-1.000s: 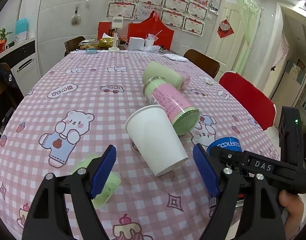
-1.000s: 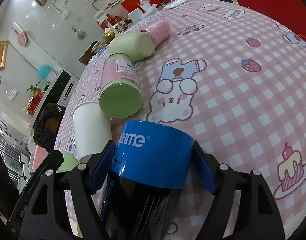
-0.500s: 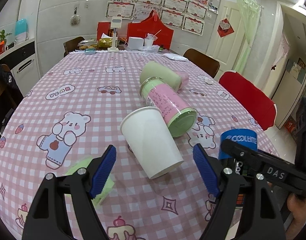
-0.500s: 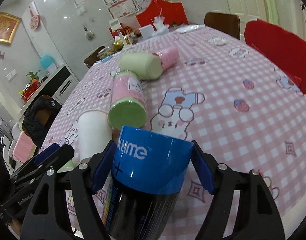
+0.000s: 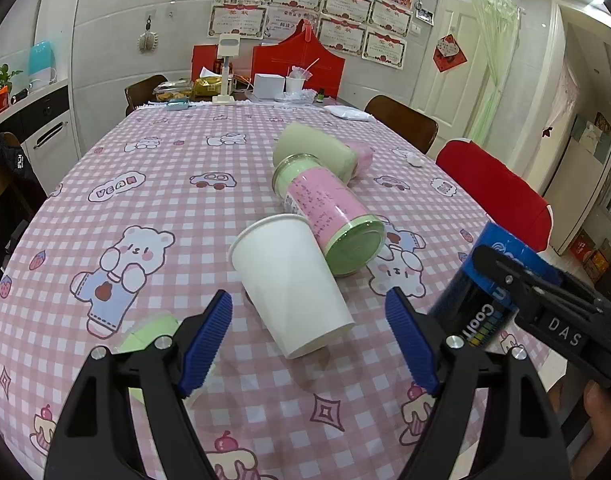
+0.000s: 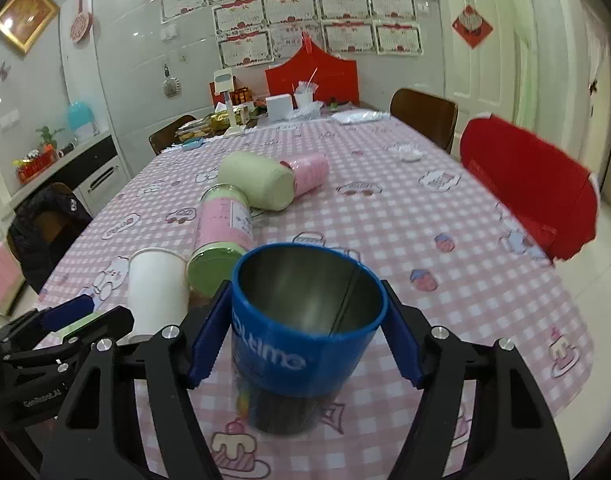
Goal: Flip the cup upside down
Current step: 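Rotate the right gripper to stand the can upright, open end up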
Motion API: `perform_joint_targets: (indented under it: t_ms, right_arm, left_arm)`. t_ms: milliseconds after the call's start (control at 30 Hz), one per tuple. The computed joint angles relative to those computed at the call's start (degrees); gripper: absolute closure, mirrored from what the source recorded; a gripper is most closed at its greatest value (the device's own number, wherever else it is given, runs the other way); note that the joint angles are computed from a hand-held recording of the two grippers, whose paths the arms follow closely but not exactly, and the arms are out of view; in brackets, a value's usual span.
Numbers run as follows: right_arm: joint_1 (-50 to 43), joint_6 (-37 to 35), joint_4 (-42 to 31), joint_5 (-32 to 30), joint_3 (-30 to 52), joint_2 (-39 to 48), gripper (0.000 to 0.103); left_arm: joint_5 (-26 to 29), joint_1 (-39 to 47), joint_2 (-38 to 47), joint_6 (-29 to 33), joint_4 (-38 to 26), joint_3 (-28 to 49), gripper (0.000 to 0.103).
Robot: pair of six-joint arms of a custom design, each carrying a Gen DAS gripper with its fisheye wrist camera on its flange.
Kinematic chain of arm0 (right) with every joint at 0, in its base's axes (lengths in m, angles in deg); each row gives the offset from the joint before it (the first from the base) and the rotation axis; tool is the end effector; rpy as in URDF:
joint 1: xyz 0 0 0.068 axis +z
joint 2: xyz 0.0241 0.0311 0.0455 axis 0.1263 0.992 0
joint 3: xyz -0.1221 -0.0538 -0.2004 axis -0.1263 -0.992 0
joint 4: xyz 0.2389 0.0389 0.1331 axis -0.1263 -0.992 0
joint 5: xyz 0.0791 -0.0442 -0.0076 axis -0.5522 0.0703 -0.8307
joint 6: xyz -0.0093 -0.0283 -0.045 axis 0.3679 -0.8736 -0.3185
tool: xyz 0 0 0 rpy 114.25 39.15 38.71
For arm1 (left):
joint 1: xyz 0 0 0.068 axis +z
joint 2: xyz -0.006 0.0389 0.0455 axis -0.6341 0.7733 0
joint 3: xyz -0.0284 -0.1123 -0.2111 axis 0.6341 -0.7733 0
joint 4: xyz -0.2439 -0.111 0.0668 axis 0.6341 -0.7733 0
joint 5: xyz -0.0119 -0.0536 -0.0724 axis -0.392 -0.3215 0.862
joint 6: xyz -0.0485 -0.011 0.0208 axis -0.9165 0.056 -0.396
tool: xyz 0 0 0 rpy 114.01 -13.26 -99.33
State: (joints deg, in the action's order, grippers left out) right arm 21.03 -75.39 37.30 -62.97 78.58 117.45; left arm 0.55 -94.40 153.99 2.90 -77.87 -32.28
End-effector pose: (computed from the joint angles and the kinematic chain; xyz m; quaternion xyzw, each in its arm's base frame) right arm 0.2399 0.0638 0.2019 -0.1250 0.8782 0.1218 0.4453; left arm 0.2023 -0.2511 0.1673 -0.0814 0.9002 -0.0543 0.4243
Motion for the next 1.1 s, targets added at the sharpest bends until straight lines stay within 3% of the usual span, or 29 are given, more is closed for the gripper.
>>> perform_joint_targets:
  t_ms: [500, 1100]
  right_arm:
    - [3.98, -3.57, 5.59, 7.71, -3.16, -0.66, 0.037]
    - [7.31, -2.31, 6.90, 7.82, -6.41, -4.14, 0.037]
  left_arm:
    - [-0.13, -0.30, 0.78, -1.05, -0.96, 0.52, 0.025]
    - [-2.20, -2.60, 0.41, -4.58, -5.71, 1.71, 0.025]
